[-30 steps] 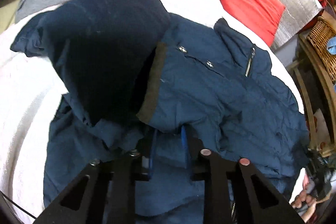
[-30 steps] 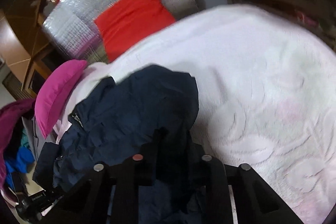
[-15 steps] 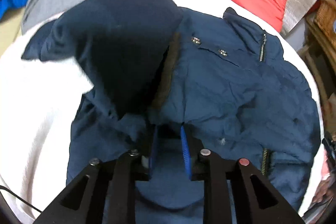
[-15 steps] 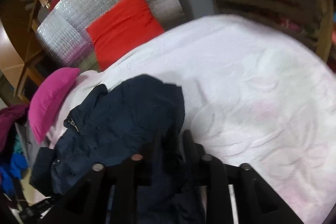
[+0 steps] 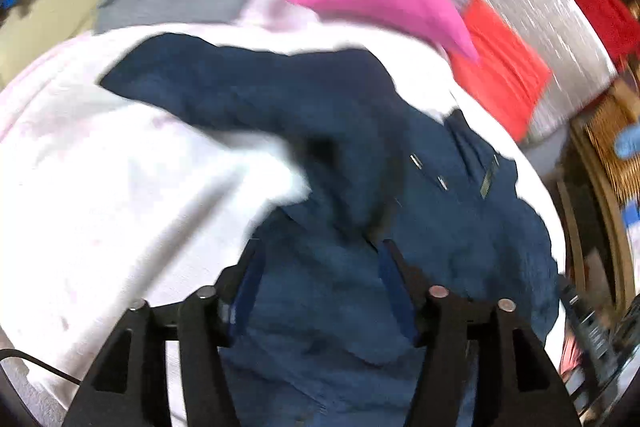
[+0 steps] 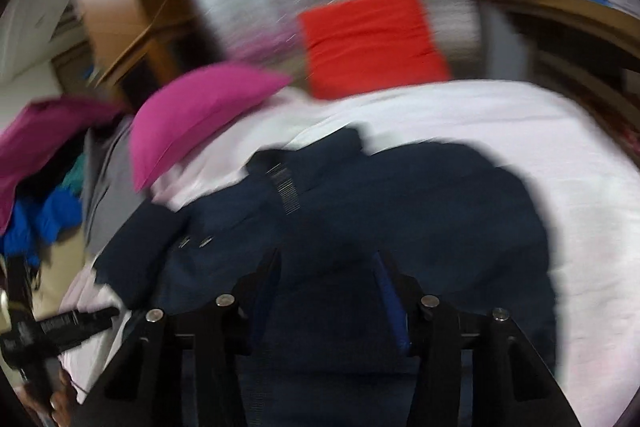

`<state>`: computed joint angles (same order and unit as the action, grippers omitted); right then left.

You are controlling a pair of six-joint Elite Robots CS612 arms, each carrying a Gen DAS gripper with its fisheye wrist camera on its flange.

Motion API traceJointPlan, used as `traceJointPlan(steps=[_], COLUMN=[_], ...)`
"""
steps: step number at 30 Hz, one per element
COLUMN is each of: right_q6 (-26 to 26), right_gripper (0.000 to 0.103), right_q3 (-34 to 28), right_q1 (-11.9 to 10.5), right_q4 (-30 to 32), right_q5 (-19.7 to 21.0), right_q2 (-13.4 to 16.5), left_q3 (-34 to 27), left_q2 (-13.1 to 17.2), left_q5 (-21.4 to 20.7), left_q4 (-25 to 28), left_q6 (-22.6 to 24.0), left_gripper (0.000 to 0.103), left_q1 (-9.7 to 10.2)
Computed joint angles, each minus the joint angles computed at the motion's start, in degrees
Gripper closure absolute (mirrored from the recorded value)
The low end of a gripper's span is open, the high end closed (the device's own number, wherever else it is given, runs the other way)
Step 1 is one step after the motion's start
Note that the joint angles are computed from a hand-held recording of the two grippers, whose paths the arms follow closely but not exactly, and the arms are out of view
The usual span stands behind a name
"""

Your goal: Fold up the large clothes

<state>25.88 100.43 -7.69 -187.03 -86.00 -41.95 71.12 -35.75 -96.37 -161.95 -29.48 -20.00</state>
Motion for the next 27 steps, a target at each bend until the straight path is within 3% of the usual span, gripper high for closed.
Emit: traceJointPlan(steps=[3, 5, 8, 10, 12, 15, 21, 27], right_q6=[-1.27, -1.22, 0.85, 1.10, 0.38, 1.20, 2.22, -0.18], right_gripper=[0.055, 0.055, 0.055, 0.055, 0.055, 0.055, 0.055, 0.055], right_q3=[-4.37, -7.20, -10.03, -13.00, -13.94, -12.50, -6.19, -1.22], right_q1=[2.02, 2.97, 3.85, 4.21, 4.62, 4.15, 3.28, 2.82], right_q4=[4.69, 7.84, 10.30, 16.33, 18.98, 17.00, 5.89, 0.62], right_q5=[3.57, 5.47, 7.81, 9.47, 8.17, 10.05, 10.87, 12.72], right_q2=[2.21, 3.73, 5.74, 7.48, 8.02, 7.21, 4.20, 1.44], left_q3=[-0.33, -0.87, -1.72, -3.19, -4.98, -6.66, -9.62, -12.93], left_q2=[0.13, 0.39, 0.95, 2.03, 3.31, 4.70, 7.67, 10.49], left_q5=[2.10, 1.35, -1.21, -3.81, -7.18, -10.43, -16.70, -19.24], left_q4=[-0.79, -0.25, 0.51, 1.16, 2.20, 2.56, -1.27, -5.90], left_q6=[-3.61, -6.38, -11.32, -14.57, -16.85, -19.65, -26.47, -32.02], left_gripper=[0.034, 0.032, 0.032, 0.031, 0.031, 0.031, 0.031, 0.031], left_q1=[1.06, 2.11, 3.94, 4.90, 5.98, 7.20, 8.47, 8.51])
